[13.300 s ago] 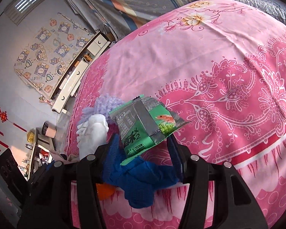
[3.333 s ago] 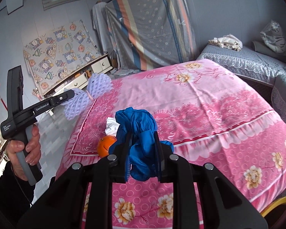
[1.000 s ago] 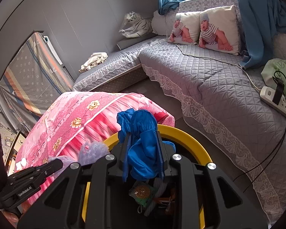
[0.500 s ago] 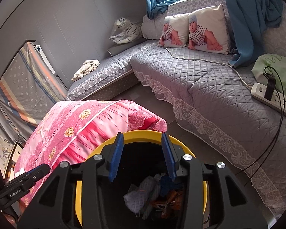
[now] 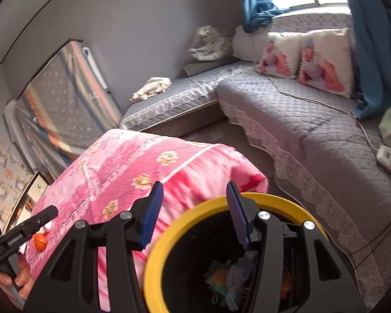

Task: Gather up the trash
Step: 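Move both tools back over the orange peel and white tissue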

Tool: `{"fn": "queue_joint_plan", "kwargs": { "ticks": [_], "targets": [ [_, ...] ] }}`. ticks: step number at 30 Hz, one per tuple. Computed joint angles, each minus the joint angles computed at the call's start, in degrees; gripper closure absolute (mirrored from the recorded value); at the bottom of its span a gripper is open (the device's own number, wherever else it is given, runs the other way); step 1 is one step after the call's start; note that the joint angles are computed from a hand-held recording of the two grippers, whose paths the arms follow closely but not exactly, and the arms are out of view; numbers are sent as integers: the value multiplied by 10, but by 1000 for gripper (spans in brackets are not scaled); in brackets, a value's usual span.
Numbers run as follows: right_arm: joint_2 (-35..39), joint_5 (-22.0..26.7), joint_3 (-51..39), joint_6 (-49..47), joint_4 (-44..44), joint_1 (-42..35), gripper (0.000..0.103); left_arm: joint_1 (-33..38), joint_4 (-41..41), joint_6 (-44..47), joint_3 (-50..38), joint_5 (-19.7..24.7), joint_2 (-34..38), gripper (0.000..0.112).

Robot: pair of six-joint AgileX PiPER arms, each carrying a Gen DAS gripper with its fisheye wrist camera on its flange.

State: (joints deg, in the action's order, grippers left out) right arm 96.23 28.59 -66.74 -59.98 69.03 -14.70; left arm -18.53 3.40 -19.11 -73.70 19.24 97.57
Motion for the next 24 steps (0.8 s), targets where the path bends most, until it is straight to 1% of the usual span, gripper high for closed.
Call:
{"fn": "queue_joint_plan", "kwargs": {
  "ticks": [2,5,7,10,13,15,16,20,23,24],
  "targets": [
    [8,4,-22,20,-14,29,55,28,2,1,16,0,-21,70],
    [23,10,-57,40,-35,74,53,63,37,-25,45,-5,-56,64],
    [34,13,-84,52,-52,109,51,94,37,-20,65,-9,-79,63],
    [65,39,-140,76,-77,159,47,140,35,-8,91,-8,-111,56],
    [100,56,-204,119,-128,215,46,180,58,-13,123,-9,-142,55],
    [133,81,-262,163,-171,251,45,211,59,-3,144,-9,-159,54],
    [149,94,-291,184,-193,268,45,226,49,10,153,-8,-165,53],
    [219,140,-412,263,-278,332,45,304,-74,138,184,-9,-176,52],
    [285,198,-526,310,-325,372,45,345,-160,222,207,-12,-176,52],
    [307,216,-567,326,-341,384,45,353,-170,231,216,-15,-174,52]
  ]
}}
